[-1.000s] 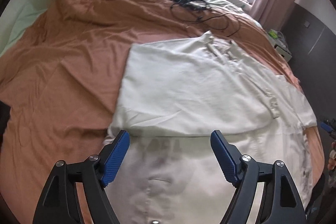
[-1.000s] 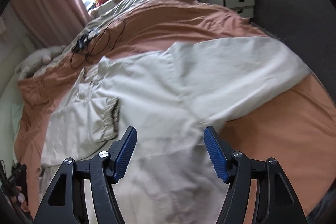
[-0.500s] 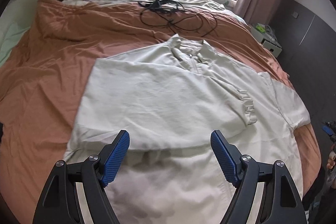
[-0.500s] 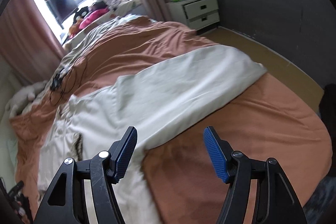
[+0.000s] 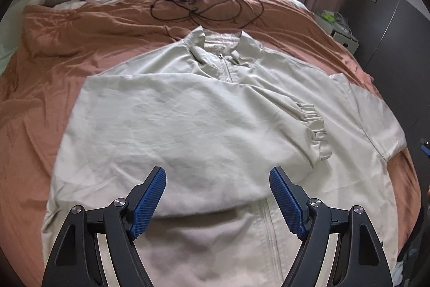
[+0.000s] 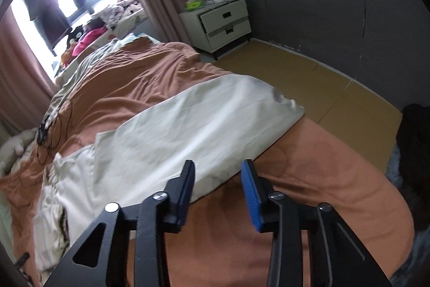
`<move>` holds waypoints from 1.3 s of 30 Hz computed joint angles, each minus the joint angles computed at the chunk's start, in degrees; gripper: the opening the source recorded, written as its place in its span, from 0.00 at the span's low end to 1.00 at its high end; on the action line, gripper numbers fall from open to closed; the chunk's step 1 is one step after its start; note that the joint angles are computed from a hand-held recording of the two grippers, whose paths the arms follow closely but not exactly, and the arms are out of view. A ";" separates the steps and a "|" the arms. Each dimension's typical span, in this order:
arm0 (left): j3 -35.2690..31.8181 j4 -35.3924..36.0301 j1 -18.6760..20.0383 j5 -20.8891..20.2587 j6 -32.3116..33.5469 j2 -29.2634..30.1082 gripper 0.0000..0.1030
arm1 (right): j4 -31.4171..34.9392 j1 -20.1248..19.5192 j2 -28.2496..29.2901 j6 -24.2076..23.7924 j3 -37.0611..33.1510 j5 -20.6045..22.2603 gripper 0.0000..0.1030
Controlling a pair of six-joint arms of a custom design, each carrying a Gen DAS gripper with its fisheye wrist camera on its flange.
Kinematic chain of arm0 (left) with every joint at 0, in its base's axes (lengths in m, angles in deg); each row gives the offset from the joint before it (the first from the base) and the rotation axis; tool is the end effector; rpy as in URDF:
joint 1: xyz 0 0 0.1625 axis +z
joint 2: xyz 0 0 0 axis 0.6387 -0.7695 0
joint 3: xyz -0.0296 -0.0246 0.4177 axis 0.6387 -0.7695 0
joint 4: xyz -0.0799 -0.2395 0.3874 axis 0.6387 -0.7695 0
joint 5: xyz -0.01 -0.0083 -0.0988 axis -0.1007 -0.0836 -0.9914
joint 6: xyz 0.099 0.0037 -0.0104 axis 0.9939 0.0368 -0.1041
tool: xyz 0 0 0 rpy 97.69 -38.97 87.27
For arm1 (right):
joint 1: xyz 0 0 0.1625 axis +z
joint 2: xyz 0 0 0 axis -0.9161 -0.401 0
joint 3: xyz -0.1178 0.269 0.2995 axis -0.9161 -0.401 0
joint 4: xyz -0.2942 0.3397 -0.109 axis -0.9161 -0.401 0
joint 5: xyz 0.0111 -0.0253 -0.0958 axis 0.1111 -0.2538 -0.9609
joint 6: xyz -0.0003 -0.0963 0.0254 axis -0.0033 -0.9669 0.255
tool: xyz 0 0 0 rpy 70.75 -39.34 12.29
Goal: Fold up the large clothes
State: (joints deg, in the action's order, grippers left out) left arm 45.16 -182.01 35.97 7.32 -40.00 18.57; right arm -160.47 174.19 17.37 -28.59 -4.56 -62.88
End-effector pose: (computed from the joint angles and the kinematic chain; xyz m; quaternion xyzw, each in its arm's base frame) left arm 0.0151 -0.7616 0.5261 0.0235 0.8877 -0.3163 0.3338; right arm 0.3384 -0.8253 0.1682 -0.0294 -0.8867 0.3922 0.2433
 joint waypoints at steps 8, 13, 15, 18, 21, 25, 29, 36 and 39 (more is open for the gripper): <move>-5.32 2.49 1.30 -0.04 2.39 4.11 0.78 | 1.28 -3.09 3.66 3.30 -5.42 0.13 0.26; -7.95 2.80 2.07 -0.24 3.88 5.71 0.78 | 2.90 -4.39 5.23 6.37 -7.32 0.01 0.22; -8.26 2.88 2.33 -0.03 4.57 5.91 0.78 | 3.36 -4.83 5.38 8.45 -7.18 -0.72 0.22; -7.45 1.12 2.66 0.88 7.52 5.36 0.78 | 4.35 -5.53 5.36 9.78 -6.99 0.43 0.22; -7.41 0.98 3.27 1.39 7.92 4.82 0.78 | 3.50 -6.11 5.24 11.02 -6.62 1.50 0.22; -7.64 1.86 4.03 1.55 6.72 4.15 0.78 | 2.16 -7.22 5.37 13.59 -7.18 3.74 0.22; -6.40 1.58 4.35 1.92 6.63 2.74 0.78 | 2.43 -7.38 5.98 13.92 -8.83 2.83 0.03; -3.17 1.48 3.92 1.70 5.33 -0.98 0.78 | -1.78 -2.86 5.44 4.93 -10.68 -0.15 0.02; -1.79 1.56 3.47 0.85 4.03 -2.75 0.78 | -2.20 -0.40 5.77 1.01 -13.11 -0.23 0.02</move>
State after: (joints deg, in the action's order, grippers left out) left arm 43.37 -180.45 39.44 8.17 -35.96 15.82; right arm -162.67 173.79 23.14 -27.58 -17.67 -63.11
